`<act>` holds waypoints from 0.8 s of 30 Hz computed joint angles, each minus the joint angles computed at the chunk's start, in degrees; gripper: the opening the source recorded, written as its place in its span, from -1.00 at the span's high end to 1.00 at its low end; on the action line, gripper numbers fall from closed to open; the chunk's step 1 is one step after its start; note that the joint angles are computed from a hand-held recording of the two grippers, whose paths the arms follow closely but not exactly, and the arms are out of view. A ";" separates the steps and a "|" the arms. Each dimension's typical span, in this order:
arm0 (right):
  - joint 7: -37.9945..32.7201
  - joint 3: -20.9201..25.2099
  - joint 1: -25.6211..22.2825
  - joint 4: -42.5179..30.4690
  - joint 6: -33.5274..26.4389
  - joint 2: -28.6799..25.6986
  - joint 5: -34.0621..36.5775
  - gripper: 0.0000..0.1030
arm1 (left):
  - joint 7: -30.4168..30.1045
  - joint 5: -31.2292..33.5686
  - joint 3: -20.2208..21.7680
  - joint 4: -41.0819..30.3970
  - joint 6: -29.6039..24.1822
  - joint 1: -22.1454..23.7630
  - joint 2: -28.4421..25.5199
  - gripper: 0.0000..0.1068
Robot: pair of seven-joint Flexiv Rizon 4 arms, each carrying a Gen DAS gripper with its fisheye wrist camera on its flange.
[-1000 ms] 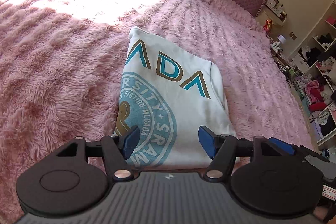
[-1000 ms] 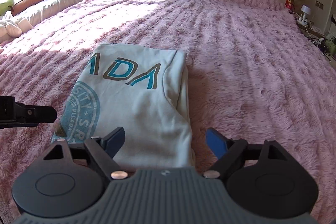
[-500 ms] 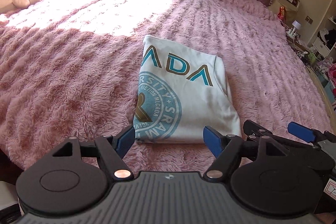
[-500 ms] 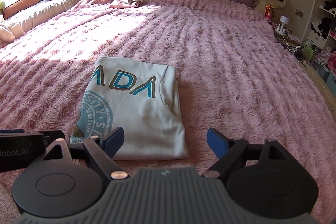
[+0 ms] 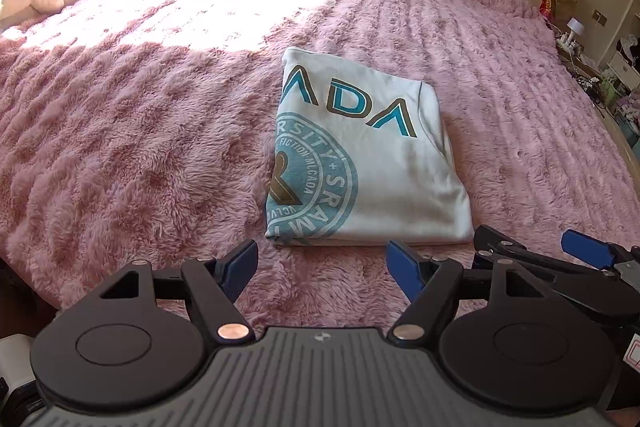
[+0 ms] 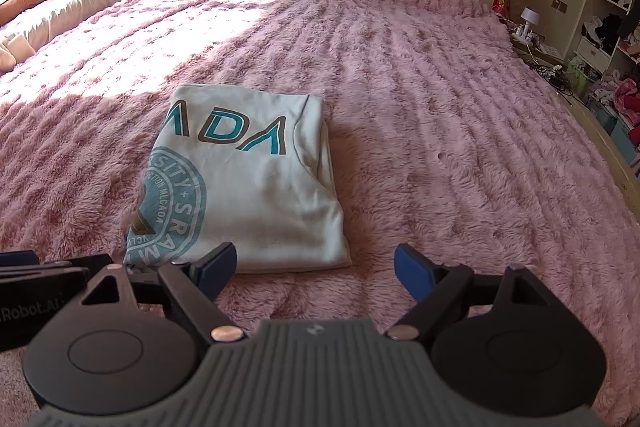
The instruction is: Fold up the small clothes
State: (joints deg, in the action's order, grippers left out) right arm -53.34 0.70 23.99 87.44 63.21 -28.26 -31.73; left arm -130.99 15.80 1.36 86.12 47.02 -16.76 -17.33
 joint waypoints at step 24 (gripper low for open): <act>-4.05 0.99 0.22 -3.15 -4.02 -1.58 2.73 -0.59 | 2.78 -3.19 -0.49 -1.93 -3.82 0.89 -1.43 -0.46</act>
State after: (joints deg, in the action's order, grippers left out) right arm -57.39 1.69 24.21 84.29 59.19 -29.84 -29.00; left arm -128.21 12.61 0.86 84.20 43.19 -15.87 -18.75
